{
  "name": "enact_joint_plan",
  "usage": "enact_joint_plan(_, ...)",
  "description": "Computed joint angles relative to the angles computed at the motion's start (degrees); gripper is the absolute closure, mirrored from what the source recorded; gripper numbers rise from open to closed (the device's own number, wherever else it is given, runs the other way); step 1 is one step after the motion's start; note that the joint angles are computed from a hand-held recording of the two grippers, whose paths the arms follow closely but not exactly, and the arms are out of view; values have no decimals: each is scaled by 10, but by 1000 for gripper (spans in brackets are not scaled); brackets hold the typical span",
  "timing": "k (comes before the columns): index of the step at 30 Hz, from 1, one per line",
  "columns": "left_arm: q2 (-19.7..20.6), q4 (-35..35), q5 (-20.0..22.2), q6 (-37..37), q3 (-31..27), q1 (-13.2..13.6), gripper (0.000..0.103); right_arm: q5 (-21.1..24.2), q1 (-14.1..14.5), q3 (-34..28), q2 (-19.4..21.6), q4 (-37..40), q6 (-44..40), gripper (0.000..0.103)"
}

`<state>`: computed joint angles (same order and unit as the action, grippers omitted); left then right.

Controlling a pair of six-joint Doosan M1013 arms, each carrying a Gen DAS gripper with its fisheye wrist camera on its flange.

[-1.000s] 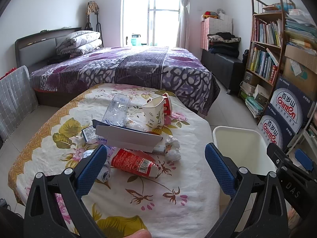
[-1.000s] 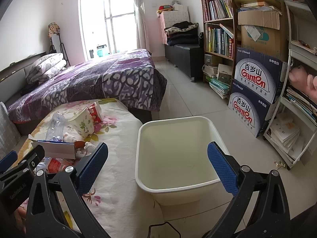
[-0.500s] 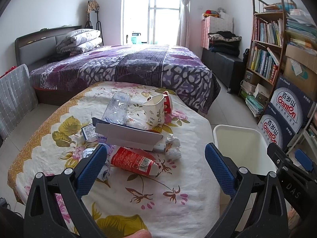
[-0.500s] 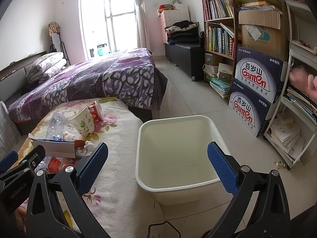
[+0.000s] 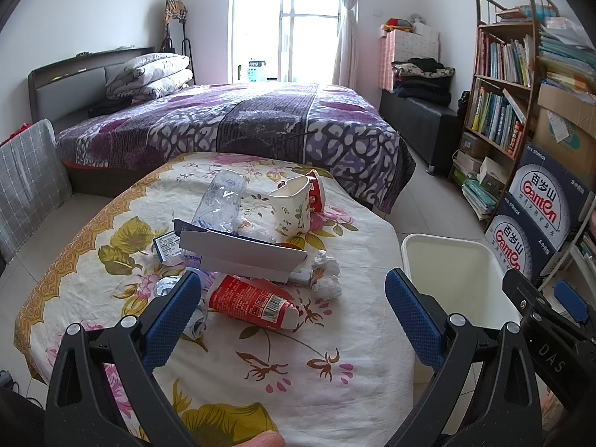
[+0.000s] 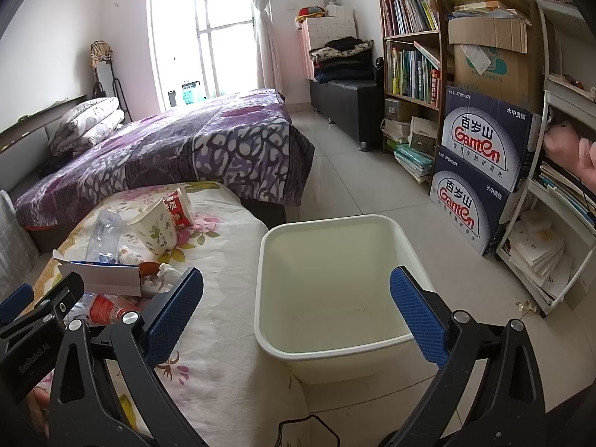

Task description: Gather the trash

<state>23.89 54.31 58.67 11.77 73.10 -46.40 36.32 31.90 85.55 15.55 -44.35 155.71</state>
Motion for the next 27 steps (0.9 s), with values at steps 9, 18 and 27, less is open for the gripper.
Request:
enact_joint_plan(9, 0, -6, -6, -3, 1, 1, 7, 7, 3, -1, 3, -26, 8, 7)
enact_joint_plan(18, -8, -94, 2, 25, -20, 43, 7, 15, 26, -45, 24, -164, -32, 7)
enact_joint_plan(27, -7, -314, 10, 114, -53, 124, 7, 40, 13, -147, 75, 66, -243, 7)
